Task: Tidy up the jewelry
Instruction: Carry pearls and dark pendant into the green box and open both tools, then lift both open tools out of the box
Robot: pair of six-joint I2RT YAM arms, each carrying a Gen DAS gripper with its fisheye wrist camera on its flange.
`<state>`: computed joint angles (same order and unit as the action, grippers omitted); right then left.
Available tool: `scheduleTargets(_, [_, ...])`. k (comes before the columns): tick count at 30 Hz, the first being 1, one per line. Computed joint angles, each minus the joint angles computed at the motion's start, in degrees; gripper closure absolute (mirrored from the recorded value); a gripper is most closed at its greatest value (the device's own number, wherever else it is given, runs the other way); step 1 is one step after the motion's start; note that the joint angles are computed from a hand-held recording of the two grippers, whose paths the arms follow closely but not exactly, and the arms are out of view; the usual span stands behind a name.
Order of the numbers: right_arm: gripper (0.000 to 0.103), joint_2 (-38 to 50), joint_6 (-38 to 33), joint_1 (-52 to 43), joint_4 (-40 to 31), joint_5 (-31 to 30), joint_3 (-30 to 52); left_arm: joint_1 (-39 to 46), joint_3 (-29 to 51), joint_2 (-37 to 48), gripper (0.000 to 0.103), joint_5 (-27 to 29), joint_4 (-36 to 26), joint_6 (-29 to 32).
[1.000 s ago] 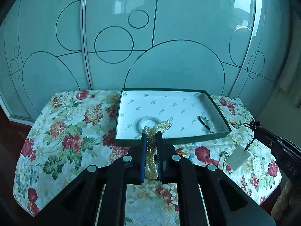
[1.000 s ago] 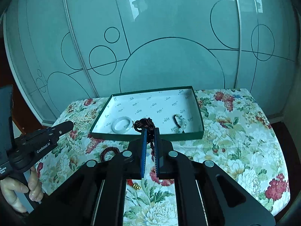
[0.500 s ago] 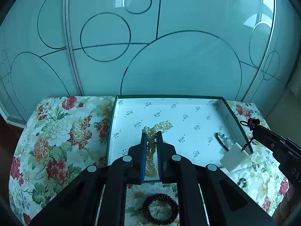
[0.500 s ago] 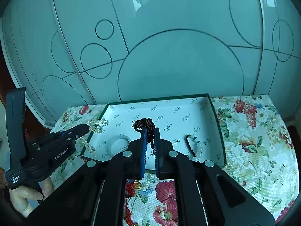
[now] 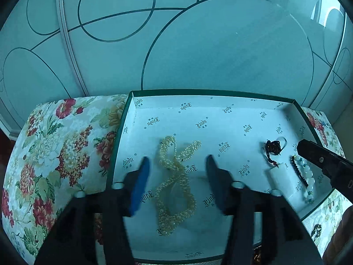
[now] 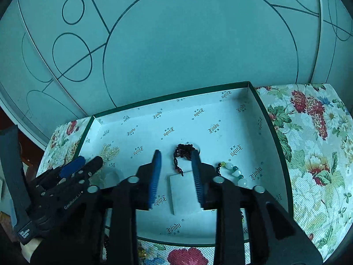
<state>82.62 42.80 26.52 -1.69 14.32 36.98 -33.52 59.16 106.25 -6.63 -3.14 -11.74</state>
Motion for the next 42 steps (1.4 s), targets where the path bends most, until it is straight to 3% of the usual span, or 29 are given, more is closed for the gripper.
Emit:
scheduleTargets(1, [0.067,-1.66,0.18,0.38,-0.02,0.56,-0.94,-0.09,-1.72,-1.37,0.031,0.19,1.52,0.26])
scheduleTargets(6, [0.067,-13.79,3.72,7.07,-6.28,7.14,-6.54,-0.39,-6.92,-7.92,0.030,0.63,0.63,-0.48])
scheduleTargets(9, [0.068,-22.35,10.72,14.96,-14.76,13.62,-9.96,-0.41,-13.13,-14.94,0.030,1.48,0.34,-2.34])
scheduleTargets(13, [0.068,-28.80,25.66,27.57,-26.92,20.62,-12.95,-1.77,-22.35,-24.82,0.030,0.34,-0.78,-4.43])
scheduleTargets(19, [0.068,-23.51,53.98,49.61,-43.36,26.81,-11.55,-3.94,-33.71,-36.93,0.028,-0.69,-4.62,-10.30])
scheduleTargets(25, [0.069,-15.82,67.47,60.06,-46.28,25.49,-10.09,-7.50,-40.45,-43.92,0.028,-2.56,-8.06,-15.39])
scheduleTargets(33, [0.069,-14.01,68.51,59.25,-46.65,25.84,-9.01,-7.99,-41.89,-49.49,0.028,-2.79,-11.92,-16.43])
scheduleTargets(42, [0.071,-16.60,56.73,47.48,-40.59,24.84,-11.86,-4.86,-41.19,-45.39,0.028,-1.64,-8.64,-13.93])
